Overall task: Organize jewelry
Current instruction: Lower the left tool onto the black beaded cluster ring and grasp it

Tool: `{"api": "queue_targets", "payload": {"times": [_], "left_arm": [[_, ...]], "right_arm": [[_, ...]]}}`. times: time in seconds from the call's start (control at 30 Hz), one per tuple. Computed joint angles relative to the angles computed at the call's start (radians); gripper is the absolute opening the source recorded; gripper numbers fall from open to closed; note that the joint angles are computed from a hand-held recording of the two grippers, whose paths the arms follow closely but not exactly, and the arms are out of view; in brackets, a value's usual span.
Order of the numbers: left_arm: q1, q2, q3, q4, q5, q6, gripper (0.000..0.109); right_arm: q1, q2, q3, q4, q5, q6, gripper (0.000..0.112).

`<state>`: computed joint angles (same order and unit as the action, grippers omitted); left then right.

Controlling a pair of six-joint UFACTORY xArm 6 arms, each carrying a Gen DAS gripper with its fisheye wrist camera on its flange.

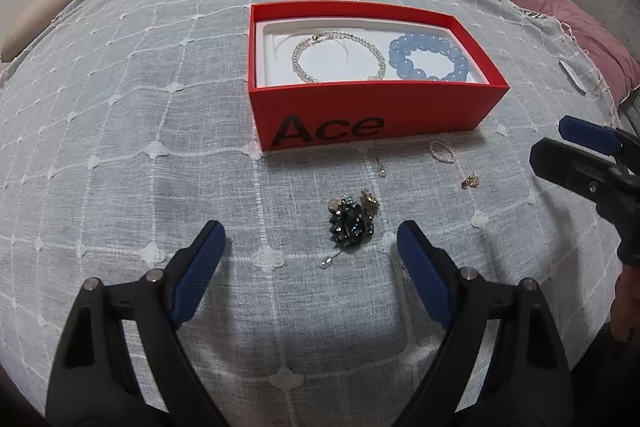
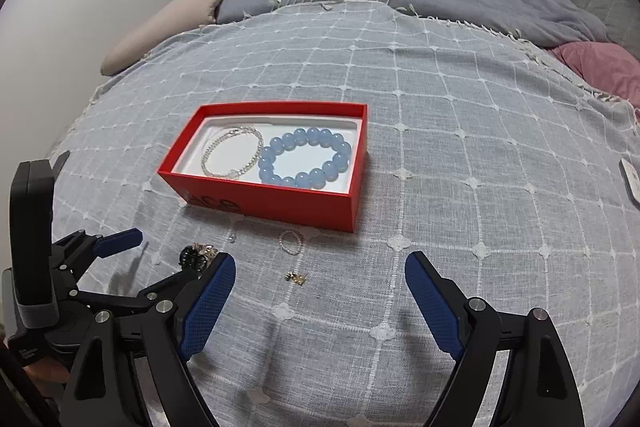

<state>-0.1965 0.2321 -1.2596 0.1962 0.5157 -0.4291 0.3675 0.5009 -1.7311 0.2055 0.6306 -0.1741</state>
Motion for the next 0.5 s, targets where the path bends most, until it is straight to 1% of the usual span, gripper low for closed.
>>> {"api": "queue_targets", "payload": {"times": [0.07, 0.13, 0.2, 0.3, 0.37, 0.4, 0.47, 0.5], "left_arm": [[-0.001, 0.008, -0.007, -0.004, 0.004, 0.005, 0.073], [-0.002, 0.02, -0.015, -0.022, 0.011, 0.024, 0.064], [-0.005, 0.029, -0.023, -0.014, 0.01, 0.022, 0.062], [-0.005, 0.032, -0.026, -0.026, -0.002, 0.036, 0.061], [-0.007, 0.034, -0.027, -0.058, -0.009, 0.064, 0.05], [-0.008, 0.036, -0.029, -0.053, -0.007, 0.063, 0.047], [-0.01, 0.042, -0.036, -0.041, -0.002, 0.061, 0.034], [-0.011, 0.044, -0.039, -0.034, -0.001, 0.058, 0.03]], "right_arm": [[-0.003, 0.005, -0.005, -0.017, 0.0, 0.02, 0.085], [-0.007, 0.01, -0.013, -0.027, 0.01, 0.039, 0.078], [-0.011, 0.018, -0.024, -0.03, 0.024, 0.052, 0.074], [-0.012, 0.025, -0.033, -0.027, 0.035, 0.053, 0.073], [-0.011, 0.023, -0.031, -0.018, 0.034, 0.043, 0.073], [-0.01, 0.021, -0.029, -0.015, 0.033, 0.04, 0.073], [-0.008, 0.021, -0.029, -0.013, 0.033, 0.037, 0.073], [-0.008, 0.021, -0.029, -0.013, 0.033, 0.037, 0.073]]}}
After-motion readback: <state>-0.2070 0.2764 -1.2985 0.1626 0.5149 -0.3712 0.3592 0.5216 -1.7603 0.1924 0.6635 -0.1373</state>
